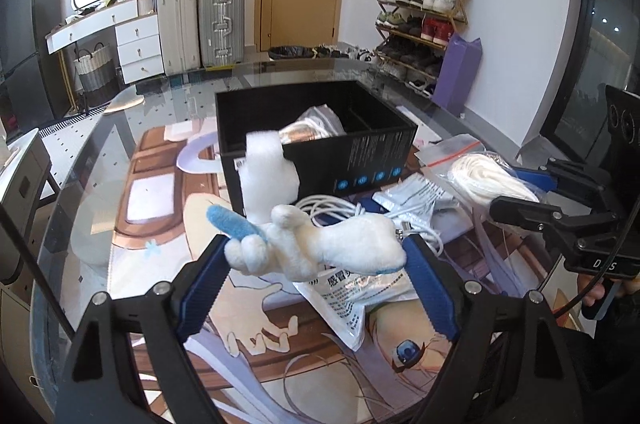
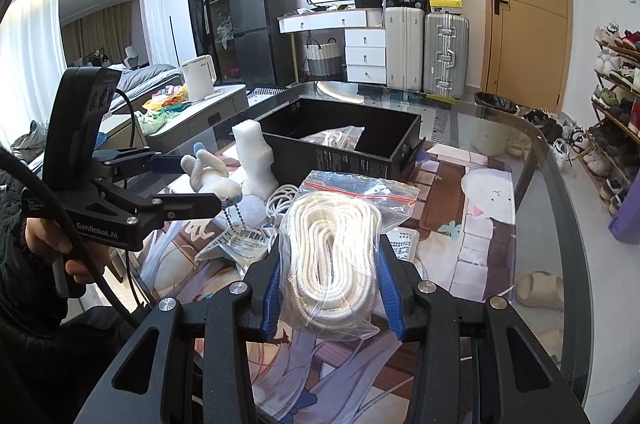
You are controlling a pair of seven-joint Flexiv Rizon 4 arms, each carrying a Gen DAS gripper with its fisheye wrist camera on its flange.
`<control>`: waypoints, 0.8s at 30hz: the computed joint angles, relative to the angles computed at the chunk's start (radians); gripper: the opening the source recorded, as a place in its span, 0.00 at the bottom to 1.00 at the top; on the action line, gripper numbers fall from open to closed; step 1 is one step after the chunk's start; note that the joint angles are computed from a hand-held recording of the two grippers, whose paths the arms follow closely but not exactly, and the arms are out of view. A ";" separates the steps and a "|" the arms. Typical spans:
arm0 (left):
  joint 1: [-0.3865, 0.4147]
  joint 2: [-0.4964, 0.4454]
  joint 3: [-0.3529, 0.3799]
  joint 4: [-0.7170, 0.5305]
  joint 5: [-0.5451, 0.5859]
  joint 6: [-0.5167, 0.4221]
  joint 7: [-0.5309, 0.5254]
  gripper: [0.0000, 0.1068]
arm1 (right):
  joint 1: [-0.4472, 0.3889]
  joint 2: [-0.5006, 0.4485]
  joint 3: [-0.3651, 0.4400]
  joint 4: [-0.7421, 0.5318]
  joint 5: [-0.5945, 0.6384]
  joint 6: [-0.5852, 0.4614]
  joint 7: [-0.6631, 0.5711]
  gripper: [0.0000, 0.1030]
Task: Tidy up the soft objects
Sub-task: 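Grasp the white plush toy with the left tool and lift it, then carry plush toy with left tool while right tool carries rope bag over the box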
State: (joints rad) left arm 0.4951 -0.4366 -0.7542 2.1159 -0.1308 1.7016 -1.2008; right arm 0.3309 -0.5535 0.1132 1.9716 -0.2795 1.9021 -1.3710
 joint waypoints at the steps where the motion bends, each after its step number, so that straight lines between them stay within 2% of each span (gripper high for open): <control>1: 0.002 0.002 -0.002 0.000 -0.001 0.005 -0.003 0.81 | 0.005 0.000 -0.005 -0.002 0.005 0.002 0.001 0.41; 7: -0.028 0.017 0.040 -0.014 0.009 0.036 -0.040 0.81 | 0.039 0.008 -0.038 -0.012 0.036 0.007 0.001 0.41; 18: -0.218 0.031 0.249 -0.093 -0.002 0.044 -0.075 0.81 | 0.027 -0.006 -0.025 -0.076 0.029 -0.013 0.015 0.41; 24: -0.272 0.018 0.305 -0.139 -0.013 0.051 -0.083 0.81 | 0.004 -0.025 -0.006 -0.119 0.007 -0.023 0.028 0.41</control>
